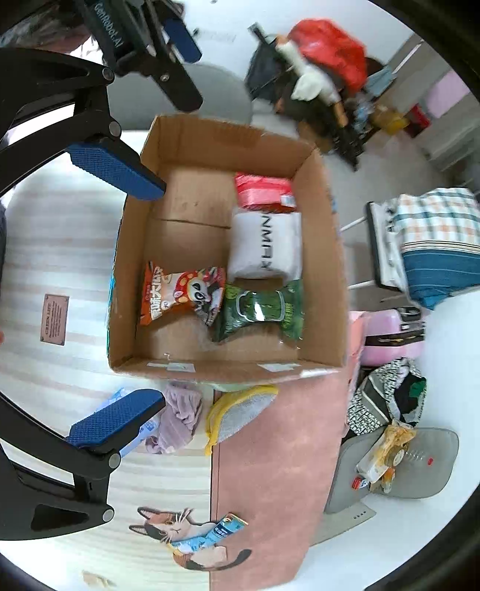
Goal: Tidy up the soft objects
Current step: 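Carry both snacks into the box and release them beside the pouch, then grasp the blue tissue pack with the left tool while the right tool grasps the lilac cloth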
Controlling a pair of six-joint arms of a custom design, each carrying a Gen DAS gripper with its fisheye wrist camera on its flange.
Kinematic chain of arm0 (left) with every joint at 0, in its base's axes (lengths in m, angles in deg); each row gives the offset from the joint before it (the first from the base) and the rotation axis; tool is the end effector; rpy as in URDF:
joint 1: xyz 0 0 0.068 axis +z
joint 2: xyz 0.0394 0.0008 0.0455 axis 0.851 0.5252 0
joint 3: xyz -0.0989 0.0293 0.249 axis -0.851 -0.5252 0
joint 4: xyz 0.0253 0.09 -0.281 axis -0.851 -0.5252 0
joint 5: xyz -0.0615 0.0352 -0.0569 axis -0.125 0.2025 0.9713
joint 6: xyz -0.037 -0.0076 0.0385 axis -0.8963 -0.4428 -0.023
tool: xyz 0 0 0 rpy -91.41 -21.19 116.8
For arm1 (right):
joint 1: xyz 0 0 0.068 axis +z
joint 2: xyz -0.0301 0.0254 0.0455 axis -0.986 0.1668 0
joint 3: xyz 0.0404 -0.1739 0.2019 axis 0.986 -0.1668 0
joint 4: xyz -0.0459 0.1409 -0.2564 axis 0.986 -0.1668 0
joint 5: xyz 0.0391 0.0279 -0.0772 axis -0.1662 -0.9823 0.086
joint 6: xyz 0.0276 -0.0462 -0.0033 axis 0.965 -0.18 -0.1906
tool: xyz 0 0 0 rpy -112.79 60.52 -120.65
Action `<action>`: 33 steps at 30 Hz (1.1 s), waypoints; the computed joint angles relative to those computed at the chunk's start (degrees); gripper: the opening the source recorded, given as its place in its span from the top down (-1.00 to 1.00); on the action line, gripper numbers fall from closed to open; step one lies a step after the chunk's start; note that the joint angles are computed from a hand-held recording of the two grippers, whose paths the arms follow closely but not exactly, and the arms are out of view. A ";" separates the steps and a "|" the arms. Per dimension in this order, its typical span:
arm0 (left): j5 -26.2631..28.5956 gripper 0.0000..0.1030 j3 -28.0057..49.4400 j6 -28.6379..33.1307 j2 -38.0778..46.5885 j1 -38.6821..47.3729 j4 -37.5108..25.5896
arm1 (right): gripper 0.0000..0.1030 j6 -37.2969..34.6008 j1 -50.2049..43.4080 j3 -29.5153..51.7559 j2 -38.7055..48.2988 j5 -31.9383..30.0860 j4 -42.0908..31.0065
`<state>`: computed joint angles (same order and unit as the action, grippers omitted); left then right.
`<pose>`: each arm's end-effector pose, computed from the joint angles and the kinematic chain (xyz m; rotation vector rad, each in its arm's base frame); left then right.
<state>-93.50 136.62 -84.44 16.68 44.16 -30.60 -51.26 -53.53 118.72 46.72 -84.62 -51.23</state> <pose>0.3094 -0.0722 0.3531 -0.4050 2.8413 0.0887 0.3271 0.1696 0.3122 -0.2892 2.8930 0.2821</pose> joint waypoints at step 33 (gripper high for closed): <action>26.00 -0.94 14.23 -52.75 43.90 -25.72 18.83 | -1.00 -47.56 -47.81 39.69 50.15 15.66 -4.47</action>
